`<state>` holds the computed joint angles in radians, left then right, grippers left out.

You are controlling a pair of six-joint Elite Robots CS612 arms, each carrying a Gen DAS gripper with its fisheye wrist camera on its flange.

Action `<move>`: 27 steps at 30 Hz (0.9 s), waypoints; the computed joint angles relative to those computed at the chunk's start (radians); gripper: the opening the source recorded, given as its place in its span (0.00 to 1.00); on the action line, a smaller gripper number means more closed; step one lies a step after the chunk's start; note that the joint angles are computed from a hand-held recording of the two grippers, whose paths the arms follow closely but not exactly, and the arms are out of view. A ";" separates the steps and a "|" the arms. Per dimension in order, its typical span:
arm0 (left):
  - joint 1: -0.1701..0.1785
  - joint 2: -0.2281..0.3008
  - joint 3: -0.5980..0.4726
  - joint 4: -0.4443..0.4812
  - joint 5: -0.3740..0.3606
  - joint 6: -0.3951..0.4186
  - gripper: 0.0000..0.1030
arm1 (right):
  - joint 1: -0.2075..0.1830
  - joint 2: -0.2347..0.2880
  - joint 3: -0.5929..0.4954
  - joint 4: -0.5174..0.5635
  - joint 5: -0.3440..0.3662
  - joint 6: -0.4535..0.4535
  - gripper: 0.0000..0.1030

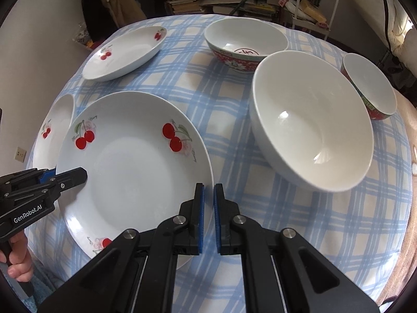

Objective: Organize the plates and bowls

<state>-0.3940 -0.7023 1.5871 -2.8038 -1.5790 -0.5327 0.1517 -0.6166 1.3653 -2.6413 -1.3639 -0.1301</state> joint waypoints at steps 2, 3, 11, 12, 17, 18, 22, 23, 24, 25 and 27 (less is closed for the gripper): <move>-0.005 -0.009 0.013 -0.001 0.005 -0.002 0.21 | 0.001 -0.008 0.013 -0.001 -0.005 -0.002 0.08; -0.007 -0.012 0.017 -0.001 0.006 -0.003 0.21 | 0.001 -0.012 0.019 -0.002 -0.007 0.000 0.08; -0.021 -0.040 0.059 -0.011 0.014 -0.026 0.21 | -0.002 -0.042 0.066 -0.030 -0.005 0.005 0.08; -0.023 -0.043 0.063 -0.009 0.021 -0.028 0.22 | -0.001 -0.043 0.068 -0.030 -0.004 0.002 0.08; -0.024 -0.050 0.071 0.017 0.029 -0.045 0.22 | 0.007 -0.044 0.071 -0.016 -0.009 -0.021 0.08; -0.023 -0.050 0.072 0.021 0.025 -0.051 0.22 | 0.008 -0.042 0.069 -0.009 -0.009 -0.024 0.08; -0.022 -0.044 0.070 0.066 0.004 -0.076 0.24 | 0.012 -0.037 0.059 0.036 -0.014 -0.040 0.08; -0.023 -0.040 0.066 0.078 0.001 -0.078 0.24 | 0.014 -0.036 0.057 0.045 -0.021 -0.045 0.08; -0.023 -0.037 0.063 0.085 -0.002 -0.080 0.24 | 0.017 -0.033 0.053 0.059 -0.034 -0.050 0.08; -0.023 -0.032 0.058 0.096 -0.005 -0.081 0.24 | 0.020 -0.030 0.049 0.070 -0.045 -0.052 0.08; -0.021 -0.028 0.053 0.099 -0.007 -0.085 0.25 | 0.024 -0.025 0.043 0.078 -0.061 -0.057 0.08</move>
<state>-0.4151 -0.7299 1.6401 -2.7051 -1.5864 -0.6175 0.1753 -0.6419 1.4085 -2.5633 -1.4246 -0.1874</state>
